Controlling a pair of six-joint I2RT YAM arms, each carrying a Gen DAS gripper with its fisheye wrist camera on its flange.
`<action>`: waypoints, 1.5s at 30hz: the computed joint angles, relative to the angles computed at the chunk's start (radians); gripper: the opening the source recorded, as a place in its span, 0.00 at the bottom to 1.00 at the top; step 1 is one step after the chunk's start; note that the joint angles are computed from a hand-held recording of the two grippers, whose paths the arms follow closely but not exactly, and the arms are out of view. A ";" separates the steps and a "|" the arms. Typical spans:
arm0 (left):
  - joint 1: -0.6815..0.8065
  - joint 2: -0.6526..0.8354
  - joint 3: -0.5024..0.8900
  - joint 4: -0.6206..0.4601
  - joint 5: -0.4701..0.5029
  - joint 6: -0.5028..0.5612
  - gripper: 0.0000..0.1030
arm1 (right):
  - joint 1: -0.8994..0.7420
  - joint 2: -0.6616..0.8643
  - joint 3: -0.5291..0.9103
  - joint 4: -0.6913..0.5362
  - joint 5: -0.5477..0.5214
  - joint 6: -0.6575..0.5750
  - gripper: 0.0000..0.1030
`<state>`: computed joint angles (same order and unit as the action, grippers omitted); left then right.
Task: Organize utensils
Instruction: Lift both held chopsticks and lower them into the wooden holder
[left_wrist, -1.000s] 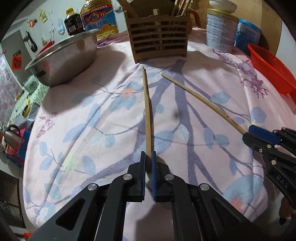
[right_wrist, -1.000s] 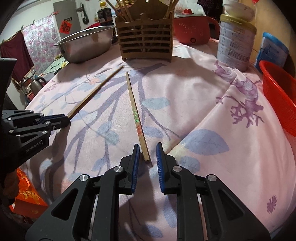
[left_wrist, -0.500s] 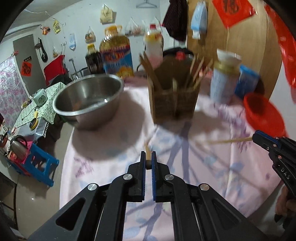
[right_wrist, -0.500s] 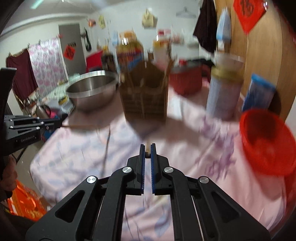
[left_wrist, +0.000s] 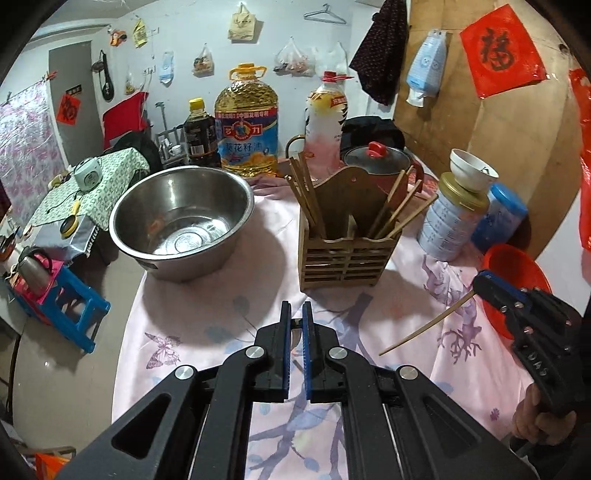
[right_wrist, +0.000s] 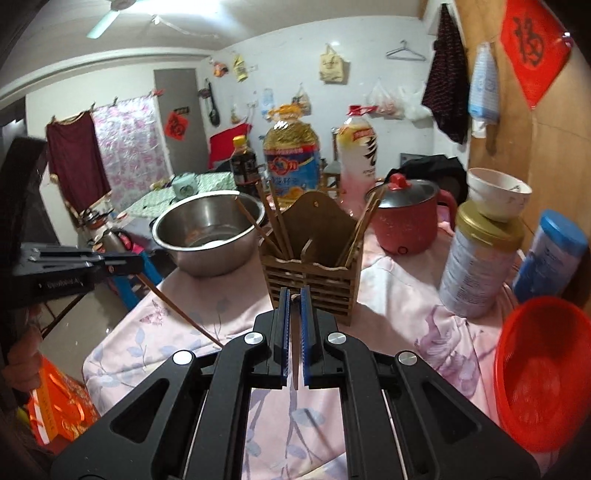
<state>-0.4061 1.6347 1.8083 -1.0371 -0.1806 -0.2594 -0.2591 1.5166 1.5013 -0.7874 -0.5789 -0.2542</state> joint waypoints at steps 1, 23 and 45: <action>0.002 0.007 0.003 -0.001 0.000 -0.001 0.06 | 0.009 0.022 0.005 -0.007 0.010 -0.012 0.06; 0.083 0.145 0.225 0.007 0.141 0.275 0.06 | 0.155 0.039 0.191 0.001 0.257 0.163 0.06; 0.028 0.279 0.603 -0.100 0.059 0.281 0.06 | 0.129 0.150 0.482 -0.003 0.154 0.185 0.06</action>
<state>-0.3783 1.9132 2.4112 -1.1370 -0.1216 0.0212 -0.1301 1.6668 1.9833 -0.7903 -0.4248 -0.0693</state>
